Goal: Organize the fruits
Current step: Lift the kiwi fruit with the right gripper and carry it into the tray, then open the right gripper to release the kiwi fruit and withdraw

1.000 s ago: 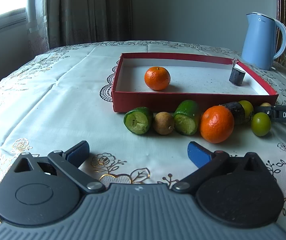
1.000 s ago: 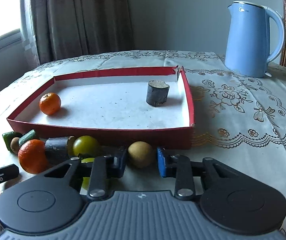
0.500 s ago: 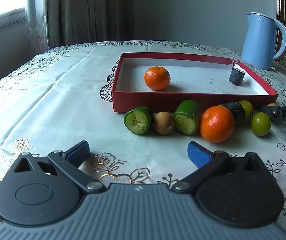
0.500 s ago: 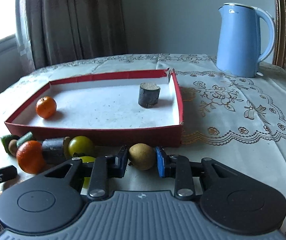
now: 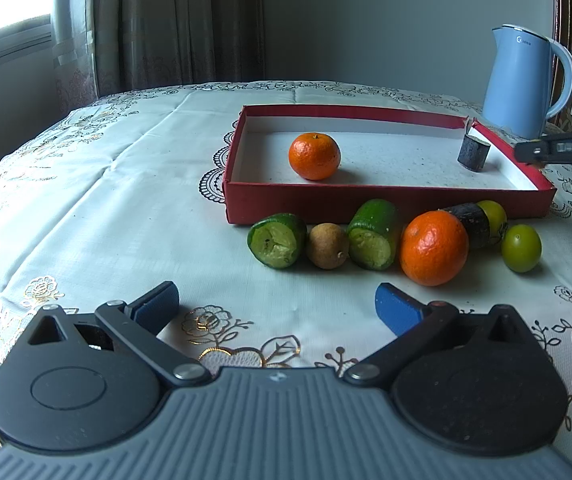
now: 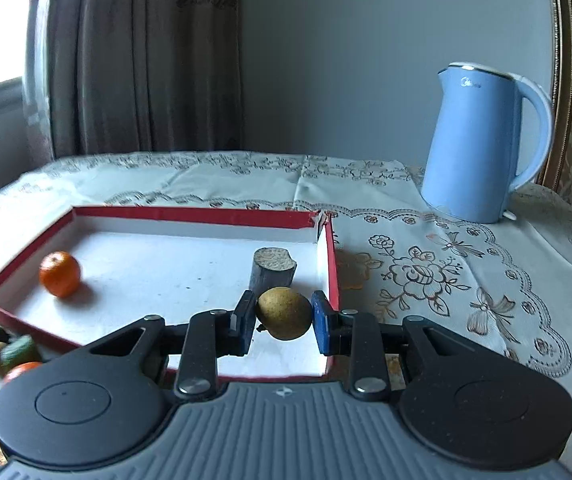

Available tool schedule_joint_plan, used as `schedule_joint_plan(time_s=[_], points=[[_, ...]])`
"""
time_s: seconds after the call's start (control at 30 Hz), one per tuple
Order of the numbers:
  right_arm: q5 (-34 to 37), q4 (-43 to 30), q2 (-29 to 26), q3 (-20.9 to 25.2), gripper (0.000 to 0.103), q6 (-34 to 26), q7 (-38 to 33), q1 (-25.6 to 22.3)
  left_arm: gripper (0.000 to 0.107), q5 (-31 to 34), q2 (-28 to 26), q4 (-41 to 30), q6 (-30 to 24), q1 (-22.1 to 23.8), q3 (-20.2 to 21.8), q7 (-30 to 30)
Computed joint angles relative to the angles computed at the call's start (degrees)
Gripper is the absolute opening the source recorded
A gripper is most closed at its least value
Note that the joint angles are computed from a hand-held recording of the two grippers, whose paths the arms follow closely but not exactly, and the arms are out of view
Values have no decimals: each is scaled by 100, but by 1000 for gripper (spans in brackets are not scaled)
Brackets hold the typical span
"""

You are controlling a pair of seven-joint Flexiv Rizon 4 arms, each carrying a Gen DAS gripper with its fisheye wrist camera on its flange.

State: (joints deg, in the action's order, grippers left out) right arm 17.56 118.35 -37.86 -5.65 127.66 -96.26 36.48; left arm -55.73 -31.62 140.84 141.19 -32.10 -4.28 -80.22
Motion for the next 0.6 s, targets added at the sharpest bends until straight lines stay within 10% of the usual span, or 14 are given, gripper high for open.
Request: schedule_joint_plan(time_s=[0.6], points=[[-160, -444, -343, -502, 29, -693, 297, 301, 103, 3, 1, 2, -3, 1, 4, 0]])
